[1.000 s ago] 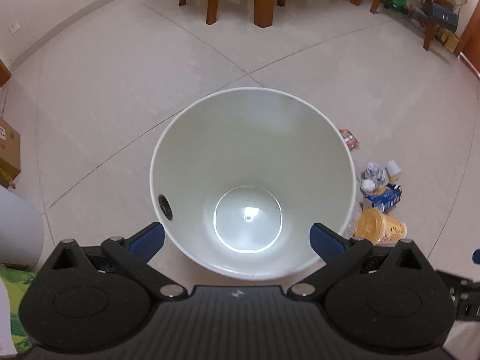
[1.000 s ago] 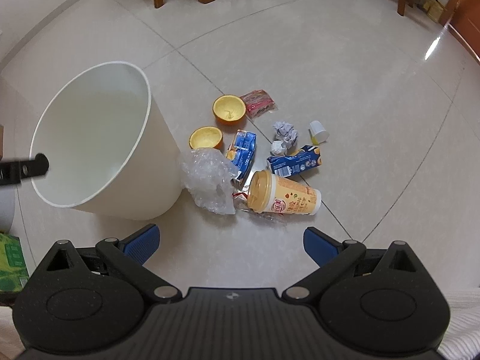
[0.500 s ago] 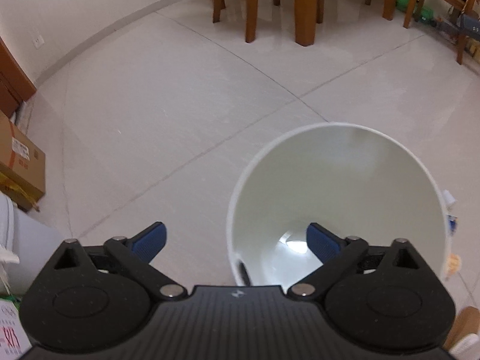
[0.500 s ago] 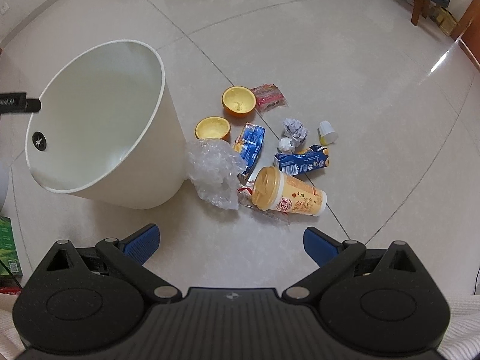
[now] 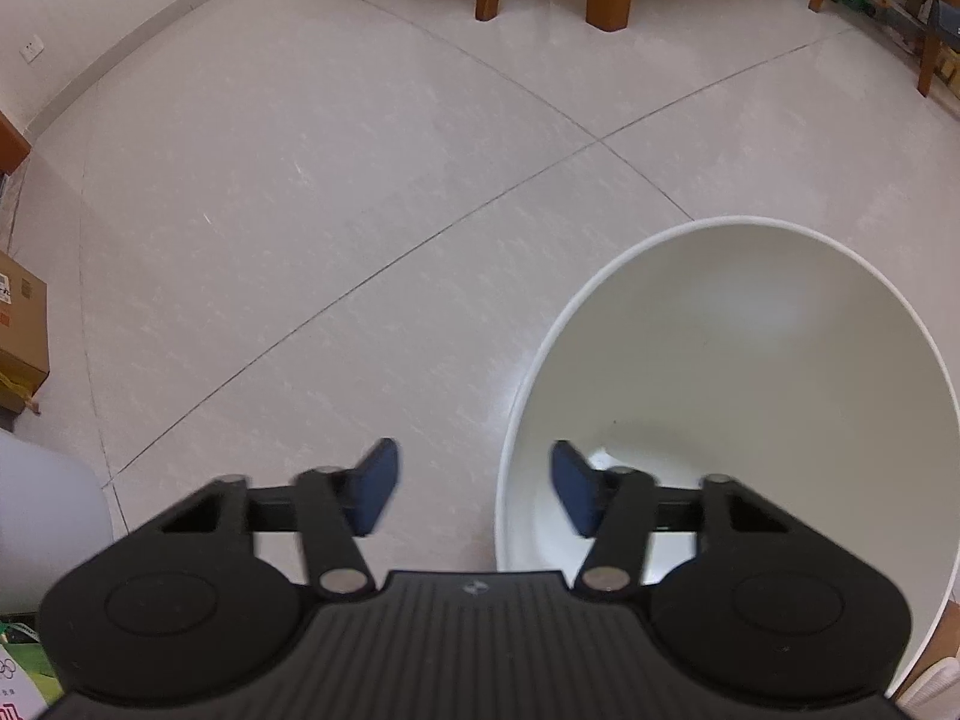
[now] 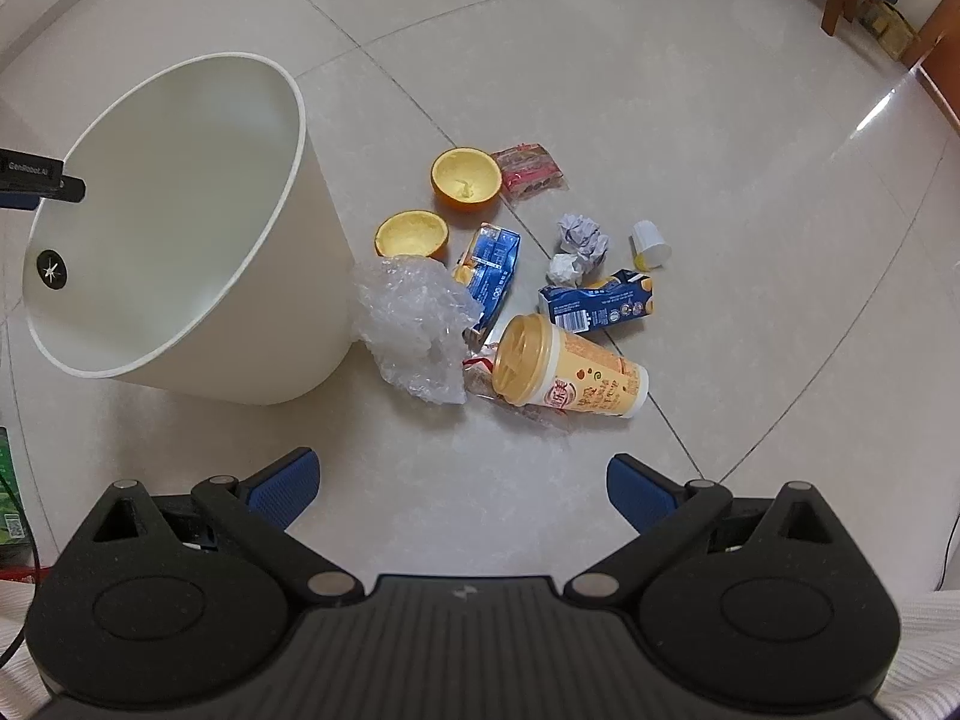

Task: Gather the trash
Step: 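Hook the left tool onto the bin rim and close it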

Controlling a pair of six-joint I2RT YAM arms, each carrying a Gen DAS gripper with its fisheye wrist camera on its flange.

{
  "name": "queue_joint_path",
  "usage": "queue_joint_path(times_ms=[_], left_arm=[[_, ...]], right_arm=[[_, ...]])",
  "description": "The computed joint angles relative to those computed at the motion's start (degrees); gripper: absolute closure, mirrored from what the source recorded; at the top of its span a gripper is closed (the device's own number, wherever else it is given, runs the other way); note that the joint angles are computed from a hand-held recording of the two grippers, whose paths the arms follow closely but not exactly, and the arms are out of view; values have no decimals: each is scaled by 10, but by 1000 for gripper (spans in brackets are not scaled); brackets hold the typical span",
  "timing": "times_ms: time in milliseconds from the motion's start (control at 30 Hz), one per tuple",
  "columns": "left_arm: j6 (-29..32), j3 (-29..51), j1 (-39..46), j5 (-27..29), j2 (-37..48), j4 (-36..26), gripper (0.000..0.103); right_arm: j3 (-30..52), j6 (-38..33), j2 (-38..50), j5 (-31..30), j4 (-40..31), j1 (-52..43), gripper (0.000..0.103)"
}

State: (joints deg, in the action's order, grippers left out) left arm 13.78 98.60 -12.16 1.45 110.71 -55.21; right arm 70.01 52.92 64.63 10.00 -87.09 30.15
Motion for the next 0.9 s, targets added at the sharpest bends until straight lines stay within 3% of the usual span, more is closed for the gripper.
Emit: queue_joint_path(times_ms=[300, 667, 900], left_arm=[[6, 14, -5, 6, 15, -15, 93], [3, 34, -10, 2, 23, -36, 92], [39, 87, -5, 14, 53, -79, 93]], right_arm=[[-6, 1, -8, -3, -1, -8, 0], [-12, 1, -17, -1, -6, -10, 0], [-22, -2, -23, -3, -4, -14, 0]])
